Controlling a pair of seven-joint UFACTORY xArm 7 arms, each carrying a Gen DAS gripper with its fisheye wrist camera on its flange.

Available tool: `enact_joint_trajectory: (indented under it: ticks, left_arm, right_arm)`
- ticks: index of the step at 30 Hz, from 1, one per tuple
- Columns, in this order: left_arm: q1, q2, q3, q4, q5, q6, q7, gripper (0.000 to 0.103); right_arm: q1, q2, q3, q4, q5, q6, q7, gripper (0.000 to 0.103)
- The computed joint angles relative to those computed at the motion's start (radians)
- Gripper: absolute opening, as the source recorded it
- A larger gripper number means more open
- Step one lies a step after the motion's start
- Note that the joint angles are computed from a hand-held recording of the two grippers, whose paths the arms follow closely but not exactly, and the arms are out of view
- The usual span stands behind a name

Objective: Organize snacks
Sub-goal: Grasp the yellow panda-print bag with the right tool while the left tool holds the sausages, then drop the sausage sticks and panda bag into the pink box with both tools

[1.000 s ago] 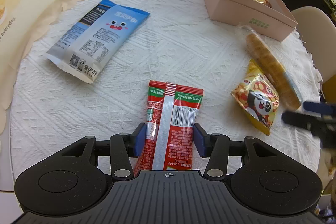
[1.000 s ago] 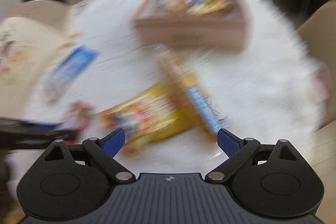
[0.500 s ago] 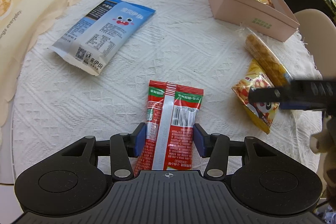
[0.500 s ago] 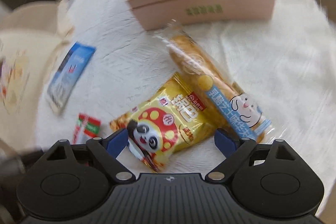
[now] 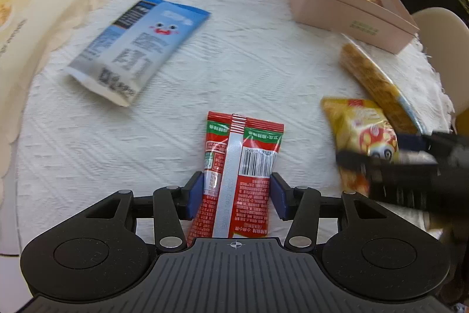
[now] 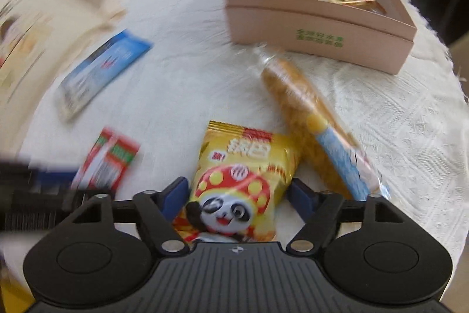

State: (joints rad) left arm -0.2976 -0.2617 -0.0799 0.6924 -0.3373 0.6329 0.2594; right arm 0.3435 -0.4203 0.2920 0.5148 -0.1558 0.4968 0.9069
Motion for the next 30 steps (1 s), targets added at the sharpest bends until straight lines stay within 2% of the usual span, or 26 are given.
enact_joint_trajectory:
  ticks: [1,3,7,9,10,14,16,19,20,24,25,27,29,30]
  left_arm:
    - [-0.007,0.001,-0.001,0.003,-0.008,0.005,0.007,0.054]
    - [-0.019,0.003,-0.003,0.006,-0.020,0.015,0.022,0.054]
    - [-0.045,0.008,-0.006,0.018,-0.060,0.047,0.065,0.054]
    - [-0.050,0.010,-0.013,0.021,-0.064,0.055,0.074,0.054]
    - [-0.050,0.012,-0.018,0.021,-0.060,0.052,0.071,0.054]
    - [-0.049,0.017,-0.023,0.028,-0.053,0.057,0.065,0.055]
    - [-0.050,0.020,-0.026,0.030,-0.047,0.058,0.063,0.055]
    - [-0.052,0.016,-0.033,0.024,-0.030,0.051,0.066,0.055]
    - [-0.055,0.015,-0.035,0.022,-0.025,0.047,0.075,0.056]
    - [-0.068,0.014,-0.046,0.013,0.001,0.031,0.090,0.068]
    - [-0.073,0.015,-0.048,0.012,0.004,0.030,0.096,0.073]
    - [-0.079,0.014,-0.055,0.007,0.021,0.023,0.100,0.075]
    - [-0.081,0.006,-0.061,-0.002,0.043,0.015,0.098,0.072]
    - [-0.084,-0.001,-0.057,-0.005,0.038,0.014,0.098,0.059]
  right_arm:
    - [0.028,-0.035,-0.018,-0.028,0.017,0.002,-0.040,0.065]
    - [0.059,-0.089,-0.030,-0.061,0.036,0.030,-0.097,0.063]
    - [0.093,-0.212,-0.023,-0.126,0.054,0.113,-0.165,0.064]
    - [0.106,-0.260,-0.021,-0.151,0.079,0.132,-0.171,0.069]
    - [0.097,-0.273,-0.014,-0.161,0.086,0.125,-0.155,0.073]
    - [0.051,-0.253,0.003,-0.173,0.095,0.057,-0.091,0.075]
    - [0.012,-0.228,0.030,-0.167,0.072,0.027,-0.043,0.076]
    - [0.008,-0.211,0.040,-0.151,0.040,0.027,-0.032,0.072]
    - [0.023,-0.216,0.029,-0.153,0.044,0.026,-0.041,0.067]
    - [0.120,-0.299,-0.078,-0.200,0.161,-0.013,-0.101,0.064]
    - [0.127,-0.331,-0.091,-0.212,0.185,-0.021,-0.104,0.063]
    - [0.104,-0.392,-0.079,-0.224,0.194,-0.012,-0.092,0.063]
    - [0.060,-0.451,-0.045,-0.221,0.172,0.022,-0.069,0.062]
    - [0.039,-0.478,-0.028,-0.218,0.157,0.038,-0.056,0.061]
